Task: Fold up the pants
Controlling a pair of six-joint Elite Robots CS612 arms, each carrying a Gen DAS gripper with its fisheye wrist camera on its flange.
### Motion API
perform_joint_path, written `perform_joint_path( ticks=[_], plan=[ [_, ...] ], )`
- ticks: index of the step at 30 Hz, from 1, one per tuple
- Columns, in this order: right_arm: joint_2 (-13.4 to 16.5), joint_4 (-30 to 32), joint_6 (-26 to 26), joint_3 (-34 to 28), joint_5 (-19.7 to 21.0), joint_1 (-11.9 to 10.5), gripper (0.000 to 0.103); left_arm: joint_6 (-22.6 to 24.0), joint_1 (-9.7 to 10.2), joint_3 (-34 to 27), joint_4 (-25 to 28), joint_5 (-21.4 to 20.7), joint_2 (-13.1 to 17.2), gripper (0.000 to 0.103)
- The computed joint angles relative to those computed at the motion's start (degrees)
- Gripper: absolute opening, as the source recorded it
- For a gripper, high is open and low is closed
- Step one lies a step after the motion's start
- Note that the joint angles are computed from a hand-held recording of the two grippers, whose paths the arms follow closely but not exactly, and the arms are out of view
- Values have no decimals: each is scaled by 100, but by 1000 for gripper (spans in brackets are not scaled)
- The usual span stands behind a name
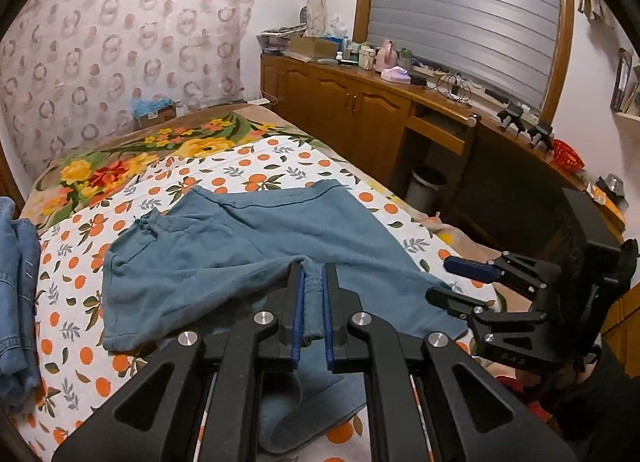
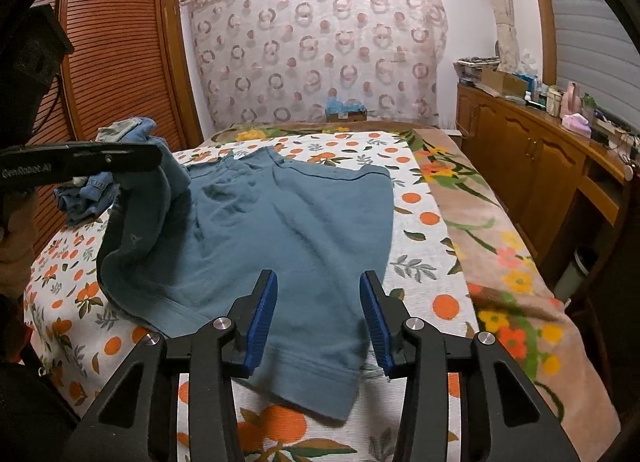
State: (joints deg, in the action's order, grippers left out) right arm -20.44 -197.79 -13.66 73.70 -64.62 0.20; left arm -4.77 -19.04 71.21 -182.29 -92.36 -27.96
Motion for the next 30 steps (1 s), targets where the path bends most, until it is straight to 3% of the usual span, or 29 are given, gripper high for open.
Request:
perform_joint_path(
  ticks=[2,4,6,11,16,21,30],
  plan=[
    [9,2,19,-13,-9,5,45,-45,0,17,0,68,-2,11],
    [16,26,27,-32,-3,9,45,-41,-10,53,-42,196,-12,20],
    [15,49,35,-42,1,20,45,-48,-8,118,-146,282,-30,43],
    [20,135,5,-118,102,54,45,-60,13,394,-580,609,-103,75],
    [43,252,-98,-219,260,113,44,-223,107,489,-575,796,-95,77],
    [78,444,-304,-327,410,165,32,-381,169,615,-589,923,-70,77],
    [215,1093,-546,-667,493,244,31,-527,209,748,-420,943,-20,77]
  ],
)
